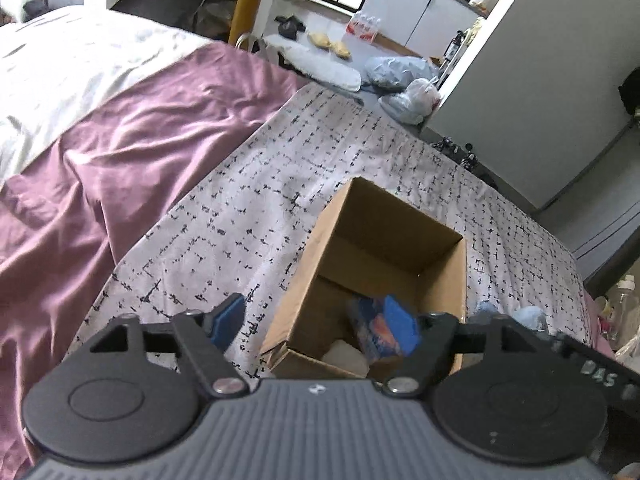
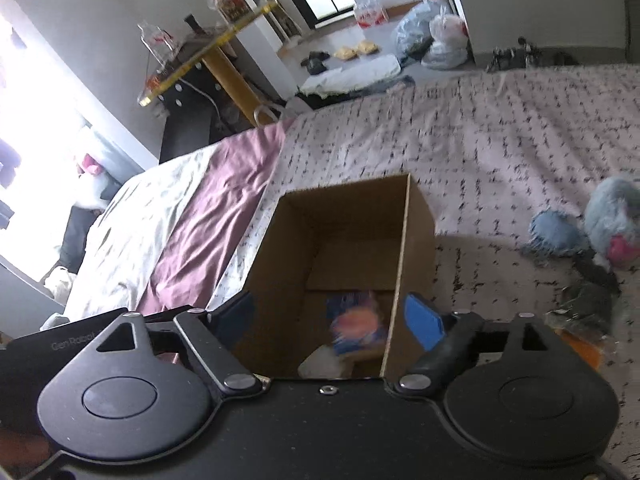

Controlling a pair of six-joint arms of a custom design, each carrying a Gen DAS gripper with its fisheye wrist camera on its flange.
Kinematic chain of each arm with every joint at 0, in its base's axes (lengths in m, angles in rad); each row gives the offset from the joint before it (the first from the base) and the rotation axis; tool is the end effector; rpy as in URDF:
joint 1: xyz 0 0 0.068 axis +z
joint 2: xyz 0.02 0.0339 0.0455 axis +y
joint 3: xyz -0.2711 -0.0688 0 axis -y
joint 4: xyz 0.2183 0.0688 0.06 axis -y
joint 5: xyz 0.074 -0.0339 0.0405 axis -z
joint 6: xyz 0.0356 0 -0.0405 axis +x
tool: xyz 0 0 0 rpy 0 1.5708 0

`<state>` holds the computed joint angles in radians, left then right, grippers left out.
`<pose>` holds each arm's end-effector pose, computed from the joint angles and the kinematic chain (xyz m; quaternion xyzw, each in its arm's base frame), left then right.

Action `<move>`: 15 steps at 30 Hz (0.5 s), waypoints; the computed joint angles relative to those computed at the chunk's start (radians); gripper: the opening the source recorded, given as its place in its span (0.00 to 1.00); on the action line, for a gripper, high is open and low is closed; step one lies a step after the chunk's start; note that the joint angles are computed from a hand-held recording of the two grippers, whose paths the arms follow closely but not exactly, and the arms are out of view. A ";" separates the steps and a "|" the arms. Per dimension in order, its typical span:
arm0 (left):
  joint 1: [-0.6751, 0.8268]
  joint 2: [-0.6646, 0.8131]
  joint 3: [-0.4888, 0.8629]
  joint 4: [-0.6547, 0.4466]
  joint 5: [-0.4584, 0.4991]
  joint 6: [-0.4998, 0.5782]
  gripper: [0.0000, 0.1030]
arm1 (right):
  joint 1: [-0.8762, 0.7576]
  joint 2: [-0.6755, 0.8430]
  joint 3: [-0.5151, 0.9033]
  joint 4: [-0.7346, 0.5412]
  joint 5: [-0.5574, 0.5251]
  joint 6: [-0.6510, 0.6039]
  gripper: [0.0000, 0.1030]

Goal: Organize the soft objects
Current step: 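Open both tools to drop the cloth and card box into the cardboard box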

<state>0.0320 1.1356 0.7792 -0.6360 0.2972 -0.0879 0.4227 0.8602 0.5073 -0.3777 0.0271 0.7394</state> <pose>0.1905 -0.0043 0.2489 -0.0146 0.9487 -0.1497 0.2780 0.1375 0.0608 0.2267 0.1494 0.9007 0.2135 0.3477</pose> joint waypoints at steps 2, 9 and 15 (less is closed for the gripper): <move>-0.022 -0.019 -0.027 0.023 -0.026 -0.004 0.77 | -0.005 -0.051 -0.008 -0.029 0.012 -0.017 0.83; -0.100 -0.036 -0.039 0.004 -0.106 -0.053 0.78 | -0.123 -0.203 0.008 -0.170 -0.101 -0.131 0.89; -0.143 -0.113 -0.049 -0.032 -0.150 -0.071 0.79 | -0.261 -0.331 0.025 -0.285 -0.204 -0.231 0.92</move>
